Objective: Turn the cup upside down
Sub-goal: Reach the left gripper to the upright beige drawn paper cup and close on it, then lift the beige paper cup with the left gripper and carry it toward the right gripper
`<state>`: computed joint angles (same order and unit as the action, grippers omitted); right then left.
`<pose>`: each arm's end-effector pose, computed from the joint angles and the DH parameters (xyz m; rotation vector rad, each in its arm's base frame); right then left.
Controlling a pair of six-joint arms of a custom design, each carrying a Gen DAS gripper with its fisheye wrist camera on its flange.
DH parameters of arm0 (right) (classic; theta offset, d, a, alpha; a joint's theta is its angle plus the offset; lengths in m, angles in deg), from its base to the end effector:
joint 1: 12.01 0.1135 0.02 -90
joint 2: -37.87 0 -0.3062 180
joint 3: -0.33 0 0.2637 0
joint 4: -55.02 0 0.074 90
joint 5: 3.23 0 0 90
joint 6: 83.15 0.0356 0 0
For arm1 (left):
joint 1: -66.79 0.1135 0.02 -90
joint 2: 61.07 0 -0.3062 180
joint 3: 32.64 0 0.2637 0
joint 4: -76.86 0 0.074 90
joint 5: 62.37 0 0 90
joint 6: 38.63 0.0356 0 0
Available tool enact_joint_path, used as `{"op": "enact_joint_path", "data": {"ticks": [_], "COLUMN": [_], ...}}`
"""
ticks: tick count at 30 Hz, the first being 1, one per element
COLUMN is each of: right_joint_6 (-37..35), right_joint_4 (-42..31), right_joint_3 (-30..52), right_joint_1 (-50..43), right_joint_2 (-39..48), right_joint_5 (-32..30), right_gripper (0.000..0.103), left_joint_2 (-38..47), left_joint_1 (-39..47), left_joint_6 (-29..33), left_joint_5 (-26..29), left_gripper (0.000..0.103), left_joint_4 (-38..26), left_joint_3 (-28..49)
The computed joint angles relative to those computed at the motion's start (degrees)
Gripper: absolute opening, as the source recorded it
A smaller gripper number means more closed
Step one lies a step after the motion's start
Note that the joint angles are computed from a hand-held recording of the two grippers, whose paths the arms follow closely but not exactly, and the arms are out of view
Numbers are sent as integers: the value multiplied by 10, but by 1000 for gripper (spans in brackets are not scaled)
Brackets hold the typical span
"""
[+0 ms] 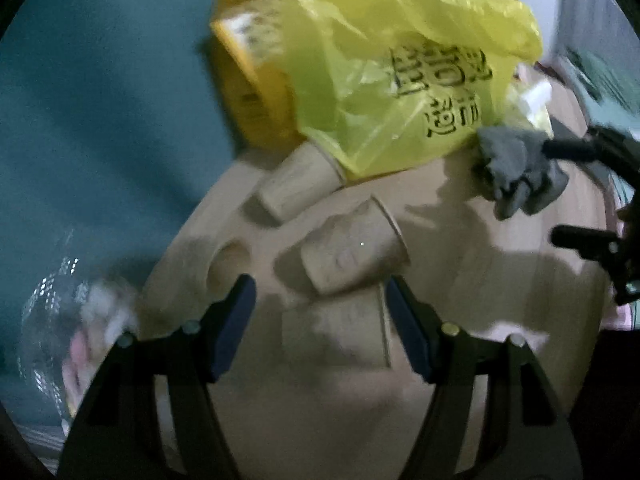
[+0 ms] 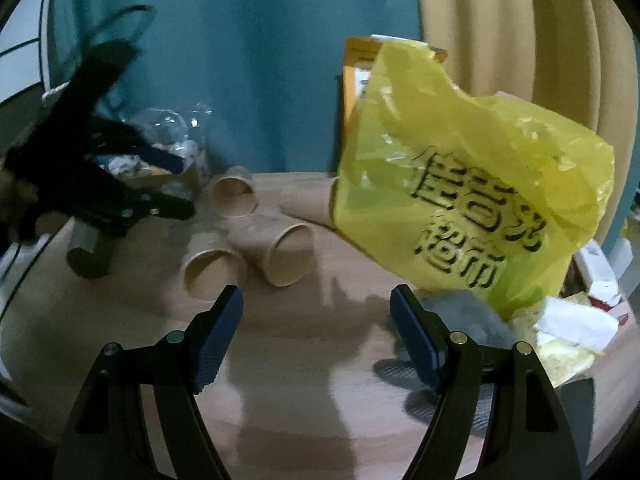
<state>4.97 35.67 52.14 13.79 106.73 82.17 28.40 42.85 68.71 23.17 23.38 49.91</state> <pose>0.2237 0.1113 0.2568 -0.5753 2.1466 0.3199 0.3055 -0.1326 0.2927 0.8986 2.4622 0.0620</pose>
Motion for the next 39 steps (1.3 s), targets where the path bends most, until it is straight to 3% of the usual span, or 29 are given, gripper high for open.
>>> {"op": "enact_joint_path", "data": {"ticks": [9,13,16,24,26,28,35,39], "right_joint_6": [-2,-5,-9,-9,-9,-10,-5,-6], "right_joint_4": [0,1,1,-1,-2,-2,-1,-4], "right_joint_3": [18,27,36,40,39,39,31,31], "right_joint_1": [-63,-81,-94,-124,-126,-129,-132,-126], "right_joint_2": [53,70,83,96,96,94,88,76], "right_joint_5": [-30,-40,-48,-69,-68,-68,-73,-75], "right_gripper": [79,79,79,79,79,79,79,79], "left_joint_2": [255,322,362,381,384,394,355,346], "left_joint_1": [36,35,36,13,19,30,46,43], "left_joint_6": [189,270,292,351,350,347,354,321], "left_joint_5": [16,0,-16,-29,-14,-9,13,16], "left_gripper": [69,69,69,69,68,60,60,59], "left_joint_4": [-112,-169,-195,-163,-166,-153,-137,-134], "left_joint_3": [285,366,416,389,397,413,371,386]}}
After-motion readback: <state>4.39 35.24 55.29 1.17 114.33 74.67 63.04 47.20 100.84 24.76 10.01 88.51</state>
